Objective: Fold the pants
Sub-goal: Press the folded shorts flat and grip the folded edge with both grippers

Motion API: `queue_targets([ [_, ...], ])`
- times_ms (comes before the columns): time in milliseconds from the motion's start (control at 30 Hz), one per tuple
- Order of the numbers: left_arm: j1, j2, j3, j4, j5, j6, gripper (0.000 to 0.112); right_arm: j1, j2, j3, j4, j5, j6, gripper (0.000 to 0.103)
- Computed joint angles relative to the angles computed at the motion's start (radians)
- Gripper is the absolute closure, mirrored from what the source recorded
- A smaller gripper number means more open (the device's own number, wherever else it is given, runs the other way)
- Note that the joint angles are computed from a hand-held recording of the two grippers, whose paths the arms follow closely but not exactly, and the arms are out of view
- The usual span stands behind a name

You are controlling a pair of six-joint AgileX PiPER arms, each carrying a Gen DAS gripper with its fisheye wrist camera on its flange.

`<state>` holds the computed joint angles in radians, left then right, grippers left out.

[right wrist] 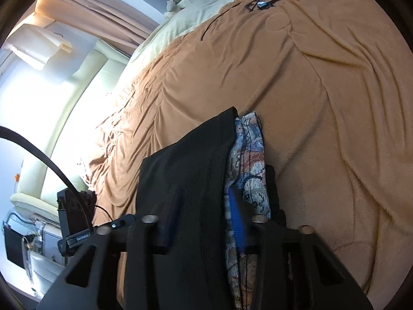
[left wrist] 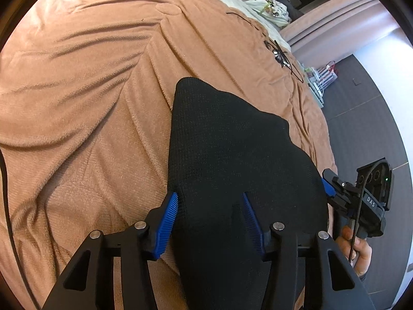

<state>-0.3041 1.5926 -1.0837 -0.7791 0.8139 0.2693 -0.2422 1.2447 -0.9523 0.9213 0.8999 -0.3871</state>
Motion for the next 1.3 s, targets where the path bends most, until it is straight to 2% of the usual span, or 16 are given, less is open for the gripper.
queue_targets([
  [33, -0.002, -0.003, 0.002, 0.004, -0.002, -0.002, 0.059, 0.008, -0.001, -0.006, -0.018, -0.007, 0.013, 0.101],
  [67, -0.003, -0.005, 0.002, 0.008, -0.002, -0.006, 0.059, 0.012, -0.009, -0.006, -0.026, -0.017, 0.021, 0.103],
  [267, 0.015, -0.013, 0.0, -0.04, 0.015, 0.023, 0.059, -0.011, -0.099, -0.015, -0.05, -0.022, 0.025, 0.103],
  [467, 0.037, -0.01, 0.008, -0.071, 0.028, 0.047, 0.059, -0.052, -0.119, 0.03, -0.054, -0.029, 0.022, 0.103],
  [700, 0.022, 0.041, 0.013, -0.117, 0.043, 0.079, 0.06, 0.004, -0.112, 0.029, -0.191, -0.072, 0.149, 0.103],
  [833, 0.023, 0.055, 0.022, -0.163, 0.044, 0.116, 0.076, -0.022, -0.115, 0.031, -0.157, -0.027, 0.133, 0.103],
  [933, 0.032, 0.05, 0.033, -0.199, 0.047, 0.148, 0.087, -0.042, -0.146, 0.022, -0.193, 0.001, 0.167, 0.096],
  [1000, 0.042, 0.042, 0.046, -0.215, 0.052, 0.164, 0.087, -0.069, -0.176, 0.03, -0.175, 0.03, 0.136, 0.084],
  [1033, 0.045, 0.04, 0.052, -0.222, 0.056, 0.17, 0.087, -0.087, -0.178, 0.034, -0.156, 0.049, 0.113, 0.072],
  [1067, 0.048, 0.04, 0.056, -0.224, 0.059, 0.17, 0.087, -0.093, -0.184, 0.037, -0.156, 0.065, 0.105, 0.065],
  [1300, 0.047, 0.014, 0.078, -0.199, 0.077, 0.136, 0.087, -0.103, -0.177, 0.025, -0.195, 0.158, 0.065, 0.065],
])
